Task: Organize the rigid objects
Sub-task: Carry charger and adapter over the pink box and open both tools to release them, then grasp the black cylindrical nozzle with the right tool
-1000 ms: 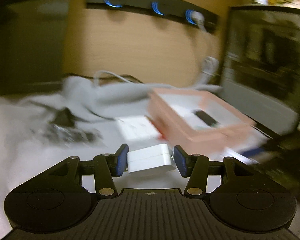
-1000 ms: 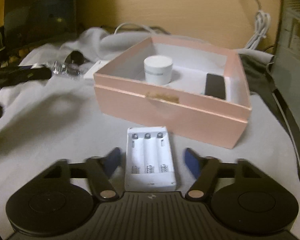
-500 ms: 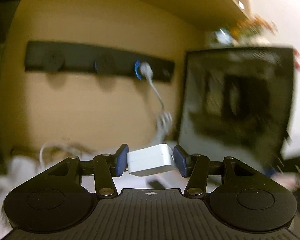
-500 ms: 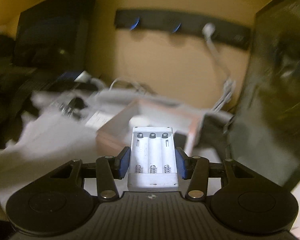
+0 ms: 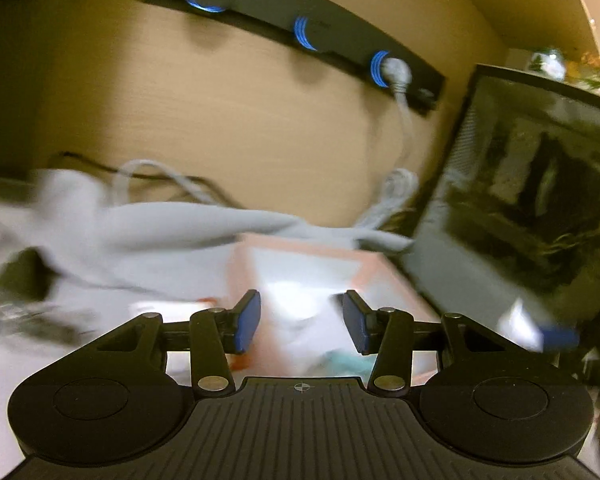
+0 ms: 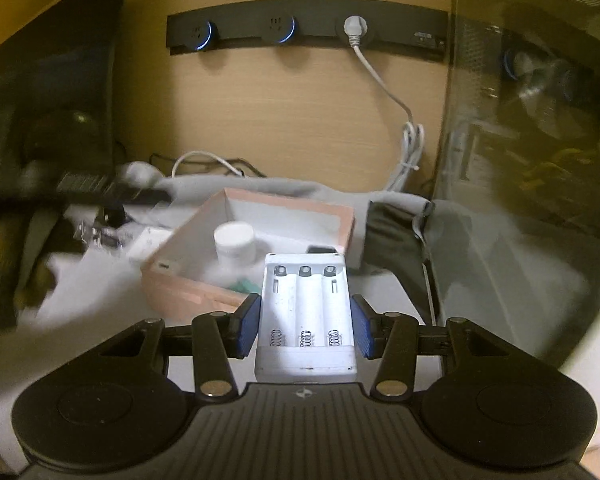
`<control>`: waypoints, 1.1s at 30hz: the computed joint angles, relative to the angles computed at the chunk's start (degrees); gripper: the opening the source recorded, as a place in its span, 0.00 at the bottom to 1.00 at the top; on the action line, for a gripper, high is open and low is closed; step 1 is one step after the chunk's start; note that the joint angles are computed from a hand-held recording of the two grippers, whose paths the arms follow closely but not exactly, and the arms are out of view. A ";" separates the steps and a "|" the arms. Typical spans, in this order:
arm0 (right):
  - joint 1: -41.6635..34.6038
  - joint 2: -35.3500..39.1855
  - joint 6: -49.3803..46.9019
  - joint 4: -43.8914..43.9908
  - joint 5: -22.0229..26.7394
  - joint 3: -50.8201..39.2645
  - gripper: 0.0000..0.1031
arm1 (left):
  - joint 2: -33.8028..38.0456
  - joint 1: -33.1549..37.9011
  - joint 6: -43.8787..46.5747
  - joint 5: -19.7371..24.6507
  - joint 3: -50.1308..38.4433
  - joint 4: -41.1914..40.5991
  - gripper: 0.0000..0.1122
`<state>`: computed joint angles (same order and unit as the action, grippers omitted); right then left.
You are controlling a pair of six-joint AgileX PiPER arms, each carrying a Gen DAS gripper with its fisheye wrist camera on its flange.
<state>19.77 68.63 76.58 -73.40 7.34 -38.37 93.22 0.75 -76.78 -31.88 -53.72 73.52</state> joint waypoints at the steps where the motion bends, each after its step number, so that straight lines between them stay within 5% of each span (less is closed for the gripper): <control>1: -0.11 2.39 1.22 -1.14 -0.15 -2.66 0.46 | -1.12 1.04 4.32 0.33 2.37 -2.90 0.44; 4: 0.77 10.57 4.48 -4.79 2.37 -13.35 0.46 | -3.89 3.71 11.60 2.77 6.98 -7.25 0.44; 7: 0.12 20.70 -10.43 9.07 3.18 -25.87 0.70 | -4.84 7.49 8.77 4.40 8.04 -1.44 0.44; 9: 0.36 24.18 -19.60 20.26 6.03 -30.47 0.70 | -5.17 10.54 9.55 4.66 8.96 3.02 0.44; 11: 0.02 23.57 -22.93 25.37 3.35 -28.08 0.70 | -4.27 13.63 10.00 3.99 9.18 6.51 0.42; 14: 2.07 21.09 -13.80 17.48 0.14 -20.92 0.70 | -1.40 16.91 8.45 3.73 7.99 8.97 0.42; 18: 8.79 18.51 5.51 -3.65 2.47 -13.50 0.70 | 1.07 17.45 15.58 6.22 6.86 -3.50 0.41; 20: 11.47 17.92 5.59 -4.66 3.61 -12.05 0.70 | 1.92 17.87 18.06 6.29 5.97 -9.40 0.41; 26: 15.58 19.64 -25.25 26.42 4.54 -17.88 0.70 | 5.77 19.20 22.61 5.58 0.77 -20.53 0.41; 30: 17.93 27.76 -45.18 49.33 8.22 -31.47 0.70 | 9.02 23.27 16.10 -0.39 0.22 -17.99 0.41; 33: 18.85 38.16 -60.85 66.52 15.92 -48.64 0.70 | 10.13 24.88 11.10 -0.52 -0.99 -13.52 0.37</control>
